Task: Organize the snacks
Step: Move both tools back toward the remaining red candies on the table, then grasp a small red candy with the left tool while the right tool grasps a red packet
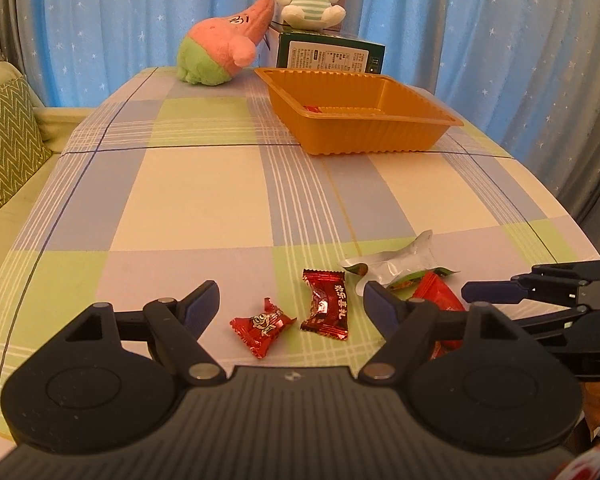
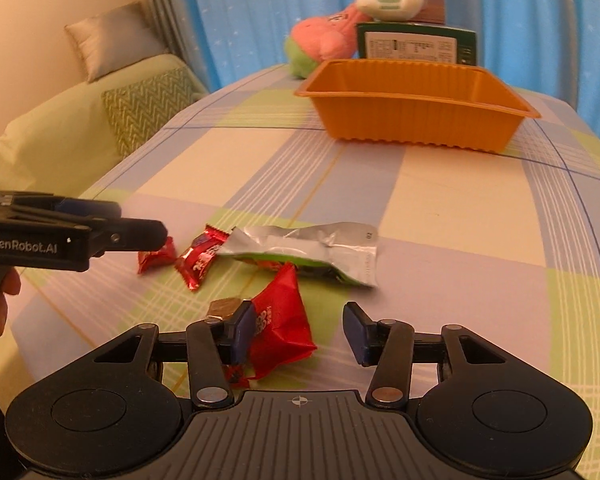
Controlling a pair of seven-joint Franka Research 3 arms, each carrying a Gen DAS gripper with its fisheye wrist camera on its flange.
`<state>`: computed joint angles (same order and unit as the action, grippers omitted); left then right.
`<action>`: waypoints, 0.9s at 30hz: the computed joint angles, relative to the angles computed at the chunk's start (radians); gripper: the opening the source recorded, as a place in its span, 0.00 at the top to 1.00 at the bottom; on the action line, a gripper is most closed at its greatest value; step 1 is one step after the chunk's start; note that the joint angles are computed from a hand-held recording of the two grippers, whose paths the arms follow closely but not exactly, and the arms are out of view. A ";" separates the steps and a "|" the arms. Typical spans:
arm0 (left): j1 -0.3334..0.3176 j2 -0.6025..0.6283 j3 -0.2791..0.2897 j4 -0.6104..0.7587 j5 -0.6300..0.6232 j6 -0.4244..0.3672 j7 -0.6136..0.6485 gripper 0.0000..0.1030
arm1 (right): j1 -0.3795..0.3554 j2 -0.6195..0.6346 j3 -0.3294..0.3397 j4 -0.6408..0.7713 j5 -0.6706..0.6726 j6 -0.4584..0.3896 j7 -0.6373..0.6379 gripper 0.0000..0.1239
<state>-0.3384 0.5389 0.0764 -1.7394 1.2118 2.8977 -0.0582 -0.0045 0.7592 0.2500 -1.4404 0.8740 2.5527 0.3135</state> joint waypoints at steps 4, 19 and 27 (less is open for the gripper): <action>0.003 0.003 -0.002 0.001 -0.012 0.003 0.008 0.25 | 0.006 0.001 0.002 -0.005 -0.013 0.002 -0.023 0.63; 0.003 0.019 -0.014 0.001 -0.143 -0.020 0.157 0.31 | 0.005 0.010 0.004 0.012 0.017 0.051 0.045 0.83; 0.034 0.031 -0.052 0.017 -0.251 -0.102 0.404 0.44 | -0.003 0.012 0.008 0.016 0.012 0.065 0.072 0.83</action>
<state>-0.3049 0.5697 0.0248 -1.7221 0.9611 2.7954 0.3460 -0.0079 0.7716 0.2585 -1.4240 0.8855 2.6176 0.3853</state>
